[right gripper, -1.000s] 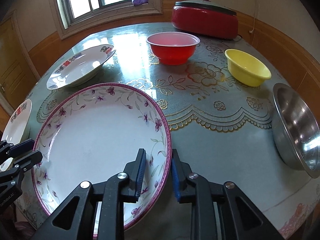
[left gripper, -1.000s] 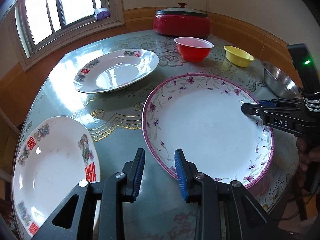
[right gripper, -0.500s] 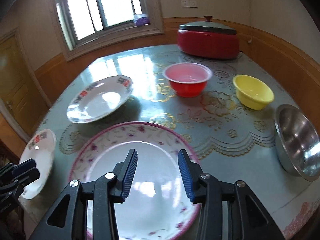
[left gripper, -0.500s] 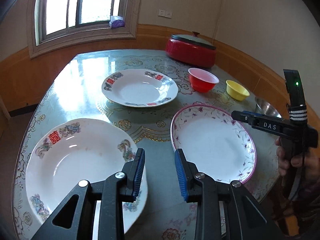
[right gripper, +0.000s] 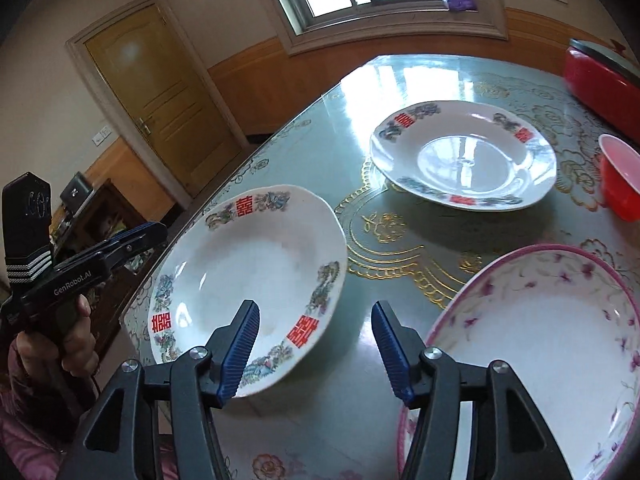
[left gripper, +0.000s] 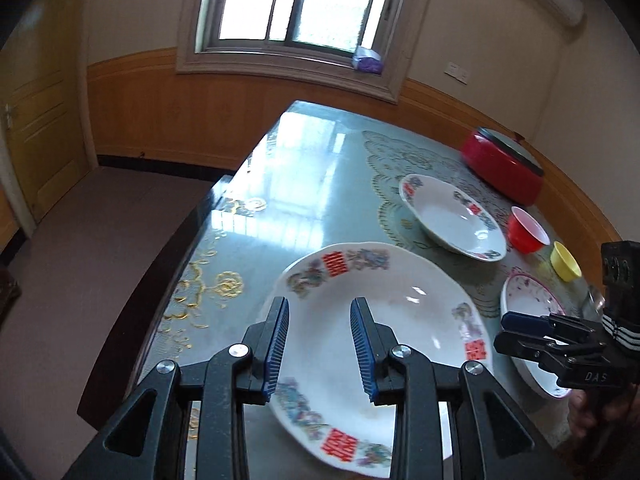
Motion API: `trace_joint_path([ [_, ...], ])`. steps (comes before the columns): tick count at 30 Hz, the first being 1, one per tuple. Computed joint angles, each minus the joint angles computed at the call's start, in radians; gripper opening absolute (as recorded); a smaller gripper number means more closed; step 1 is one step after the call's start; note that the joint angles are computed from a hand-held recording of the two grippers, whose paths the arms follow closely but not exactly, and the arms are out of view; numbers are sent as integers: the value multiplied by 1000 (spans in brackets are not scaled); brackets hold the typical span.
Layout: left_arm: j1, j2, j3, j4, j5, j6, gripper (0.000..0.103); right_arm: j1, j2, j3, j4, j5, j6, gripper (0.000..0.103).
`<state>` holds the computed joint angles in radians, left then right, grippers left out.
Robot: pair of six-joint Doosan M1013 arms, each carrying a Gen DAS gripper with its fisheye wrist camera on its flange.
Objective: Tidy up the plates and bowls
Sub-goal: 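Grasp the rim of the red-patterned white deep plate with the left tool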
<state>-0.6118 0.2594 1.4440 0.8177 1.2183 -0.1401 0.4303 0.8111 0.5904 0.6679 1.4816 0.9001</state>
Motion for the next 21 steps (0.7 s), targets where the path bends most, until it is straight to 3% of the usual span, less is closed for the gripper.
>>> trace_joint_path([
  [4,15,-26,57,-48,10,-48,34,28,33,-39,-51,21,44,59],
  [6,25,-45,92,-74,-52,-55,34,30,59,-75,-43,53,69,59],
  [8,30,-61,125,-85,-130,-60,44,31,70,-89,-27,71,67,60],
  [12,53,-64,152,-133,-262,-36,42,44,101,-132,-25,122,76,63],
  [13,57,-59,148,-148,-278,-13,41,46,87,-103,-25,89,59,62],
  [15,57,-44,131,-157,-286,41,32,51,81,-95,-34,76,44,62],
  [18,50,-24,104,-140,-218,73,30,55,68,-74,-58,48,17,63],
  [21,57,-35,118,-142,-247,45,27,57,54,-53,-75,27,-8,60],
])
